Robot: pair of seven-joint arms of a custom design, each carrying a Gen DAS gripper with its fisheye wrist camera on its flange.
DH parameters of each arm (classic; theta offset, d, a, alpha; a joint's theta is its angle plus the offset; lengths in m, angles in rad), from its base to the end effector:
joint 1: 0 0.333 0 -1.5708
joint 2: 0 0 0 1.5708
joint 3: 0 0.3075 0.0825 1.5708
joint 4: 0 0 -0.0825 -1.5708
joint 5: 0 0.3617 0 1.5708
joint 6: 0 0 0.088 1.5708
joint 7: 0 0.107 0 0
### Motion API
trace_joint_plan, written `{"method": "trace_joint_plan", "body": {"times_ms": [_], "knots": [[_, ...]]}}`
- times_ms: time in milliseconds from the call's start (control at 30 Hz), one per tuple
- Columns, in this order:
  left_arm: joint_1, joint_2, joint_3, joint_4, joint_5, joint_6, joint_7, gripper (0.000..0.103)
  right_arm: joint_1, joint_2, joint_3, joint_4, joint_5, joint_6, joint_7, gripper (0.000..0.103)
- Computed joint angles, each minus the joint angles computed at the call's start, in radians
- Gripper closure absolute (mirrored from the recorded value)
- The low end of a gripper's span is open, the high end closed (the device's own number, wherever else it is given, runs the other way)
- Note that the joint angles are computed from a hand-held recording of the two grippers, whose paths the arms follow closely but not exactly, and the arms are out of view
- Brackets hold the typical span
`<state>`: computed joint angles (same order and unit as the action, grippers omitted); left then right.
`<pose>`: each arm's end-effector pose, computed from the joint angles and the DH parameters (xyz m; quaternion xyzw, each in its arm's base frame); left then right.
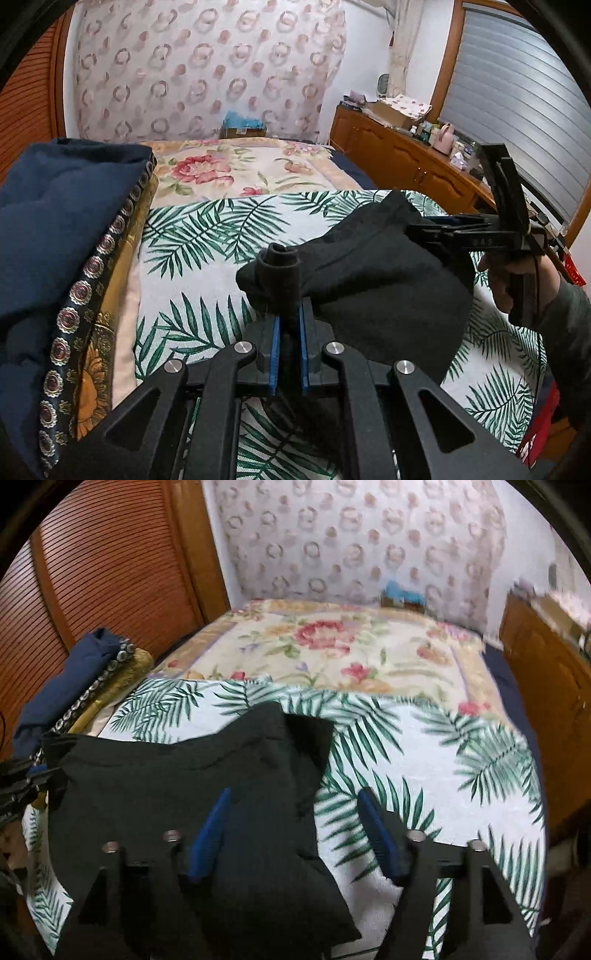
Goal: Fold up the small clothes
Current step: 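Lift the folded shirt with both tools and carry it toward the clothes stack, then lower the shirt onto the clothes stack and open both tools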
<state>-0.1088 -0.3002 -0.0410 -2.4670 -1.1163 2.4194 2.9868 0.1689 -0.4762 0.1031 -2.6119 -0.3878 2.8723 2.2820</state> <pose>0.4413 -0.0713 0.4368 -0.3524 0.8427 -0.4041 0.0485 0.3957 0.1355 0.4944 -0.6233 0.6867 -0.2329 0.2929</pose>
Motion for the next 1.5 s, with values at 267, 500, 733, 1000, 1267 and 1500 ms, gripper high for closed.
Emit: {"method": "trace_joint_plan", "body": {"times_ms": [267, 500, 733, 1000, 1267, 1500], "knots": [[0.011, 0.042, -0.005, 0.018, 0.007, -0.001, -0.002, 0.093, 0.147, 0.068, -0.149, -0.001, 0.211, 0.102, -0.207, 0.027], [0.016, 0.011, 0.011, 0.010, -0.035, -0.053, 0.013, 0.093, 0.219, 0.026, -0.176, -0.053, 0.317, 0.135, -0.352, 0.078], [0.040, -0.142, 0.072, -0.030, -0.085, -0.185, 0.044, 0.093, 0.022, -0.075, 0.025, -0.096, 0.165, 0.211, -0.207, 0.082], [0.106, -0.220, 0.159, -0.021, -0.126, -0.232, 0.060, 0.093, 0.062, -0.055, 0.025, 0.010, 0.080, 0.253, -0.214, 0.082], [0.196, -0.153, 0.215, 0.064, -0.188, -0.179, 0.085, 0.093, 0.136, 0.276, 0.035, 0.392, 0.035, 0.229, -0.319, 0.082], [0.262, -0.029, 0.206, 0.133, -0.232, -0.124, 0.091, 0.094, 0.196, 0.619, 0.031, 0.794, 0.228, 0.115, -0.620, 0.083]]}}
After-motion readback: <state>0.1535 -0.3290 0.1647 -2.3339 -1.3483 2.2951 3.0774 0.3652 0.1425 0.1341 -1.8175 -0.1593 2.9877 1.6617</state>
